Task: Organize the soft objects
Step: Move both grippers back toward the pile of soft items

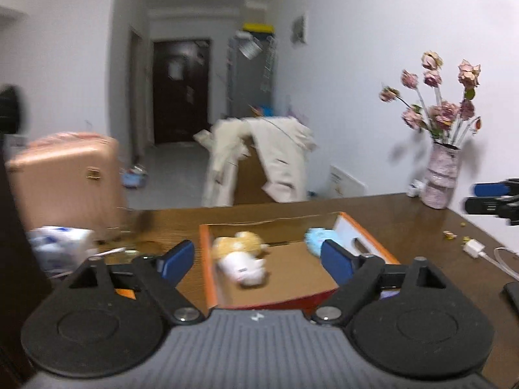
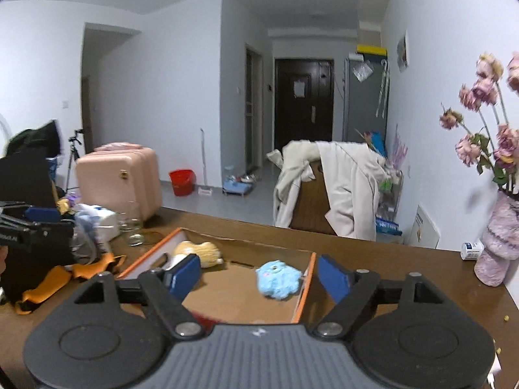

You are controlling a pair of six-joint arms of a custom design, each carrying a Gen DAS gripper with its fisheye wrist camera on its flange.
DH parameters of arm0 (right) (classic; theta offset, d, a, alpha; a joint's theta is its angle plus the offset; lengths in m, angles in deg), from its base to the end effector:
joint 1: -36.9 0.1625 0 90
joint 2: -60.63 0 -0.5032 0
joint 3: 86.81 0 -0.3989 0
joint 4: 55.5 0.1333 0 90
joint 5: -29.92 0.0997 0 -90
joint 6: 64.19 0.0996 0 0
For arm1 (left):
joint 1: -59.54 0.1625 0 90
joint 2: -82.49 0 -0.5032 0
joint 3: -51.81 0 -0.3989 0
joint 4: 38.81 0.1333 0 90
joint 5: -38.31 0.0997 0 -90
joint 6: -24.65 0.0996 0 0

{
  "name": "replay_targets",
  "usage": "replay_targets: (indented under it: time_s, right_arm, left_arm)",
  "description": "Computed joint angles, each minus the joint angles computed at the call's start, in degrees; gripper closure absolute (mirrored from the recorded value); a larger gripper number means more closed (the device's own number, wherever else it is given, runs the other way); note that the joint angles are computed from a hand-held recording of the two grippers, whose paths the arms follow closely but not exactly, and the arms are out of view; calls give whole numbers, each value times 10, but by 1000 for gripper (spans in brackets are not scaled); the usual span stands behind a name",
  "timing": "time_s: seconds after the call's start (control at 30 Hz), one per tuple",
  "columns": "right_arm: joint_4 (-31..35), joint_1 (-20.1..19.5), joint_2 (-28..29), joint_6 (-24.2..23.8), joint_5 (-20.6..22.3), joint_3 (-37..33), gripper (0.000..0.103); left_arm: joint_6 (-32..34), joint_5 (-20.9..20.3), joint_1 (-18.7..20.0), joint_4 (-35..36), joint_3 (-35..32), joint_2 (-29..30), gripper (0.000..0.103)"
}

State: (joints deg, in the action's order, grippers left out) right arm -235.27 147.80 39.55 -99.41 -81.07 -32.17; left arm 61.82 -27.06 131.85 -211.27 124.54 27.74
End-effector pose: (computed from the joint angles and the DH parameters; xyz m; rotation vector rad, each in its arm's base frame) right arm 0.4246 -0.8383 0.1541 0.9203 -2.2318 1.2176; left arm -0.0749 -0.8100 0.5013 0.7553 2.1222 -1.3047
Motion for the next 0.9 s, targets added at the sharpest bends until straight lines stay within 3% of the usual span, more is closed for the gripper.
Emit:
replay_targets:
  time_s: [0.23, 0.33, 0.43, 0.6, 0.73, 0.9]
  right_arm:
    - [-238, 11, -57, -20, 45, 249, 4]
    - [-336, 18, -47, -33, 25, 316, 3]
    - [-391, 22, -39, -26, 12, 366, 3]
    - [-396, 19, -45, 29, 25, 416, 3]
    - [-397, 19, -33, 45, -10, 402, 3]
    - [-361, 6, -23, 78, -8, 382, 5]
  left_arm:
    - [12, 10, 1, -214, 228, -89, 4]
    - [-13, 11, 4, -272, 312, -118, 3]
    - [-22, 19, 2, -314, 371, -134, 0]
    - [-10, 26, -1, -322, 398, -138, 0]
    - [0, 27, -4, -319, 395, -128, 0]
    - [-8, 22, 1, -280, 374, -109, 0]
